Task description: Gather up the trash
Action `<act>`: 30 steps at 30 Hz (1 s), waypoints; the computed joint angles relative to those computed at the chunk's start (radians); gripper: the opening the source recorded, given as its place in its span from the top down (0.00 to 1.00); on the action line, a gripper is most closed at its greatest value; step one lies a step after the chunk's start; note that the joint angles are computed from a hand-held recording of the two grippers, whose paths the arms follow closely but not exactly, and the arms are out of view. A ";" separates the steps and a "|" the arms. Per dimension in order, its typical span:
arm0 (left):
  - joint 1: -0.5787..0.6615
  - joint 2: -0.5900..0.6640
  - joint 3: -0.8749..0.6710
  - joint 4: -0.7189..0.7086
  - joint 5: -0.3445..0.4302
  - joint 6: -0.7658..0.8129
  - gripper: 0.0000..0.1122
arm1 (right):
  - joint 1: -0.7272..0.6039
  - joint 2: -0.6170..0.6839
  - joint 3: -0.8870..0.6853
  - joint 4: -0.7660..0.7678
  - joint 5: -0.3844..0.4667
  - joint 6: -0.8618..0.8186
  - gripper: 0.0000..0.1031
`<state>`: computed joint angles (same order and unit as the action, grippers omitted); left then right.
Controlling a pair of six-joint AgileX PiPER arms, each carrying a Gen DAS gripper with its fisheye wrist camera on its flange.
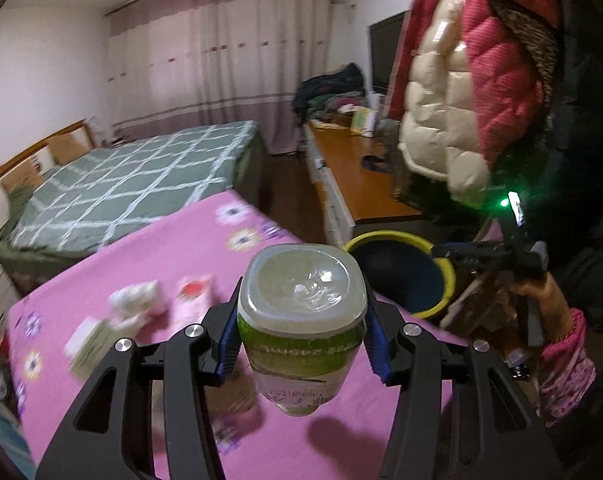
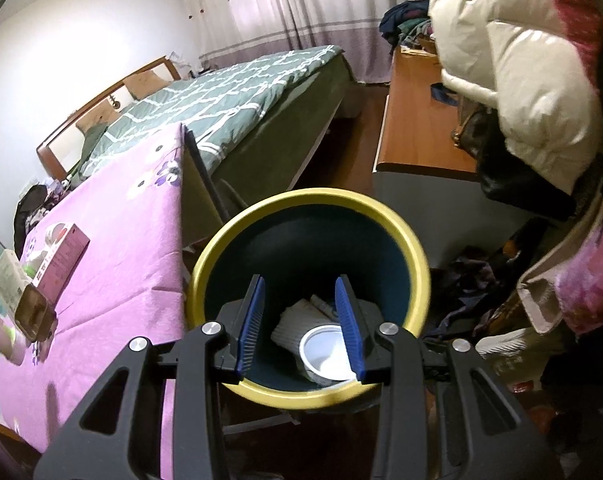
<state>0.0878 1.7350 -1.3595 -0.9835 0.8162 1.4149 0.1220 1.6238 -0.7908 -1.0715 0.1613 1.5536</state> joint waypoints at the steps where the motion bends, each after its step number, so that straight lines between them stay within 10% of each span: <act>1: -0.032 0.012 -0.018 0.001 -0.001 -0.014 0.54 | -0.003 -0.014 0.013 -0.013 0.008 0.010 0.66; 16: -0.455 0.464 -0.538 0.223 -0.057 -0.433 0.54 | -0.087 -0.123 0.152 -0.078 0.023 0.075 0.60; 18: -0.475 0.523 -0.600 0.262 -0.056 -0.498 0.37 | -0.085 -0.131 0.161 -0.096 0.031 0.096 0.56; 30: -0.295 0.329 -0.329 0.072 -0.140 -0.326 0.23 | 0.018 -0.070 0.086 -0.001 0.057 0.011 0.56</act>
<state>-0.2071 2.0643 -1.6880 -0.9114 0.6759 1.0891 0.1405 1.5537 -0.7049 -1.0720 0.2184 1.5650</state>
